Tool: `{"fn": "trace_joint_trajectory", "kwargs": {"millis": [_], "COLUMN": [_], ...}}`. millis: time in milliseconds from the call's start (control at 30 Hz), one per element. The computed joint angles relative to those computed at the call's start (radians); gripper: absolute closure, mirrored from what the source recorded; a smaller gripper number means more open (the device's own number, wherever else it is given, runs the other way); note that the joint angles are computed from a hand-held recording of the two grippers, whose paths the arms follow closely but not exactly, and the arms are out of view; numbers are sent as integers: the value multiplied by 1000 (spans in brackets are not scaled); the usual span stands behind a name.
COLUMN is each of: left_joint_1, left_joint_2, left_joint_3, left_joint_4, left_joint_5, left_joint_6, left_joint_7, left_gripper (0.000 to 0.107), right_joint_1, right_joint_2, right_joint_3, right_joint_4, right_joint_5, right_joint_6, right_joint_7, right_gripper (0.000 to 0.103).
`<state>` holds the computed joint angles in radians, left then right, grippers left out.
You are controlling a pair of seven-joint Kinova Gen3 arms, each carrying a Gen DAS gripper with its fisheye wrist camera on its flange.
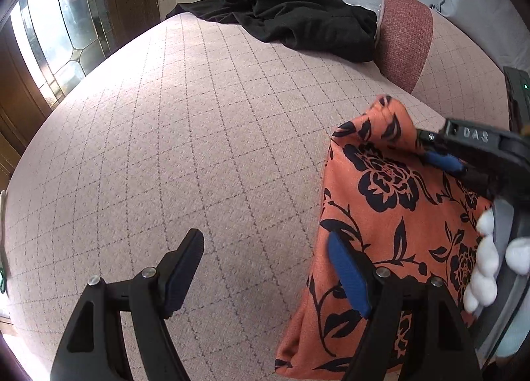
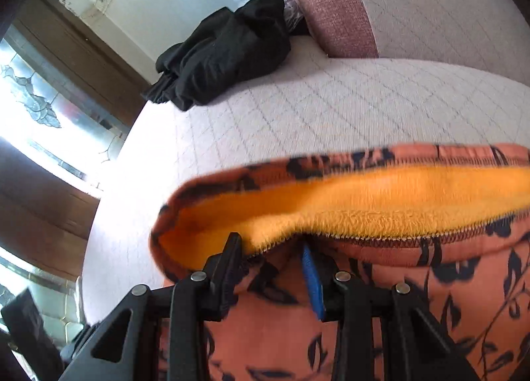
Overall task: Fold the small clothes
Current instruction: 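Fold the hem up toward the collar with both grippers and release, then press the folded orange dress flat with both grippers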
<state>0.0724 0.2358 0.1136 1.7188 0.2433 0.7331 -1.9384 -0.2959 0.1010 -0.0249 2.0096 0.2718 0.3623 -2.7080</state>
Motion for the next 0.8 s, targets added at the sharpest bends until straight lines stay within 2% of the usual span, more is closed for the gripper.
{"fn": "trace_joint_trajectory", "kwargs": {"millis": [100,167,200,267,333,400,467,567,600,700,767,800], "left_joint_1": [12,17,38,56,35,61,148,287,322,336,300,288], "left_joint_2": [0,-1,1,-17,-29,-34,-40,-17,-7,-14,-24,-32], "left_joint_3": [1,-8,-25,-42,-4,1,-54,-160,-183,-175,-138,-131], "left_joint_4": [-5,-11,-14,2,18,26,52,69,70,90,101,110], "left_joint_5": [-11,12,21,12,-10,-57,-138,-260,-301,-390,-389,-364], "left_joint_6": [-7,-10,-21,-53,-77,-88,-127,-153,-154,-194,-217,-236], "left_joint_7": [8,0,2,8,16,42,91,148,185,279,287,268], "left_gripper": [30,30,30,30,30,30,30,30,30,30,30,30], "right_joint_1": [-56,-60,-45,1,34,62,118,251,284,354,342,321], "right_joint_2": [20,-19,-48,-118,-187,-280,-372,-511,-558,-649,-674,-711], "right_joint_3": [116,136,119,36,-57,-149,-242,-371,-392,-388,-344,-333], "right_joint_4": [-26,-8,10,44,88,156,219,286,304,372,433,462], "right_joint_5": [95,176,209,283,362,406,386,271,230,113,44,27], "right_joint_6": [-18,-29,-28,25,106,187,269,391,431,501,491,471], "right_joint_7": [-122,-203,-244,-325,-407,-479,-495,-435,-431,-382,-332,-322], "right_gripper": [63,63,63,63,63,64,63,64,64,64,70,70]}}
